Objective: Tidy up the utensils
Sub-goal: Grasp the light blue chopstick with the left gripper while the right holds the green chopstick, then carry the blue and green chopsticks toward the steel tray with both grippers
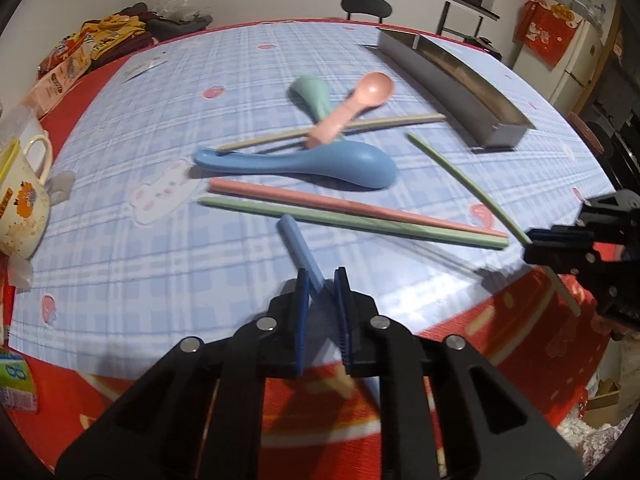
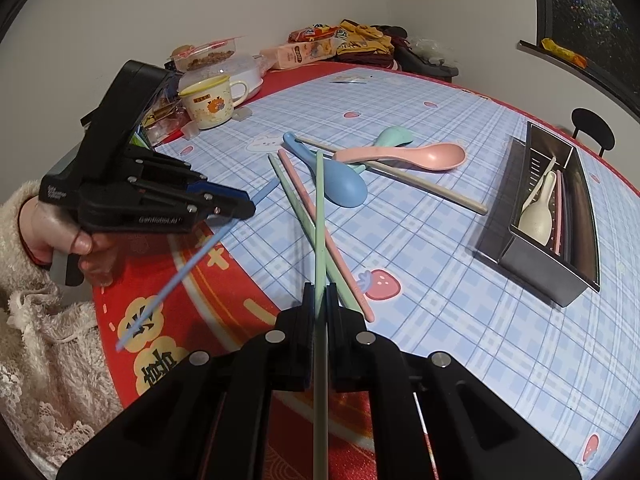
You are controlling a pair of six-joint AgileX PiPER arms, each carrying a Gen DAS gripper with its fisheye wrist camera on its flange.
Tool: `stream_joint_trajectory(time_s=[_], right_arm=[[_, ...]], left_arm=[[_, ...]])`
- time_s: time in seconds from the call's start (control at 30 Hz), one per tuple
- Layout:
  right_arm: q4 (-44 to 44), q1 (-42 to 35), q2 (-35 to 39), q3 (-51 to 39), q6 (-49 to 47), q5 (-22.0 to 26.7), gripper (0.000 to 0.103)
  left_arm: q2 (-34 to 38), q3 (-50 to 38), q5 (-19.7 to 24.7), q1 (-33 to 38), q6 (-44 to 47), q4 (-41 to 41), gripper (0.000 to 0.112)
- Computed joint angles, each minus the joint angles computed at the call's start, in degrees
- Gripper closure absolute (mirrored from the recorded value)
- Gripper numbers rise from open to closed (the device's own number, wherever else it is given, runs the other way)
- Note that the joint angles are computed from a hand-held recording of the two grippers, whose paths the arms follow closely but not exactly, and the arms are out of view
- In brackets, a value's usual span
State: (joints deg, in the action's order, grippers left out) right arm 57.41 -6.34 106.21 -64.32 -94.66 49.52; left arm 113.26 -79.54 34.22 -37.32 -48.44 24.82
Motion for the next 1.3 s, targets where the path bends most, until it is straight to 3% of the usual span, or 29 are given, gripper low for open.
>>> stream_joint_trajectory(time_s=[0.17,0.3,0.73,0.97,1.07,1.2,1.3], right_arm=[[1.36,0.45,-0.2,0.48,0.64,-0.67,0.097],[1.92,0.99,0.28,0.65,2.56,-1.3,0.097],[2.94,1.57,-0.44,1.36,4.96,-1.69,0.097],[3.6,0.84,0.13,0.31,7.01,-0.64,0.097],[4.01,0.43,0.69,-0.39,8.42,-0.22,0.097],[5.04,-0.08,1.43,-1.01,9.95,-0.33,0.097],[5.66,-0.46,2.07,-1.43,10.8,-0.13,0.097]], left_arm=[[-0.65,0.7,0.63,2.63,0.97,-0.55,0.099],[-3.36,4.36,-0.57,2.48,2.11,-2.68,0.094],[-8.16,14.56,-0.22,-6.01,-12.61,15.35,0.09],[-9.42,17.33,-3.86,-5.38,-14.02,17.7,0.09],[-9.81,18.26,-4.58,-5.06,-15.58,19.17,0.101],[-11.91,21.43,-11.61,-1.26,-13.37,14.49,0.102],[-12.9,23.08,-14.44,0.16,-14.2,13.75,0.102]])
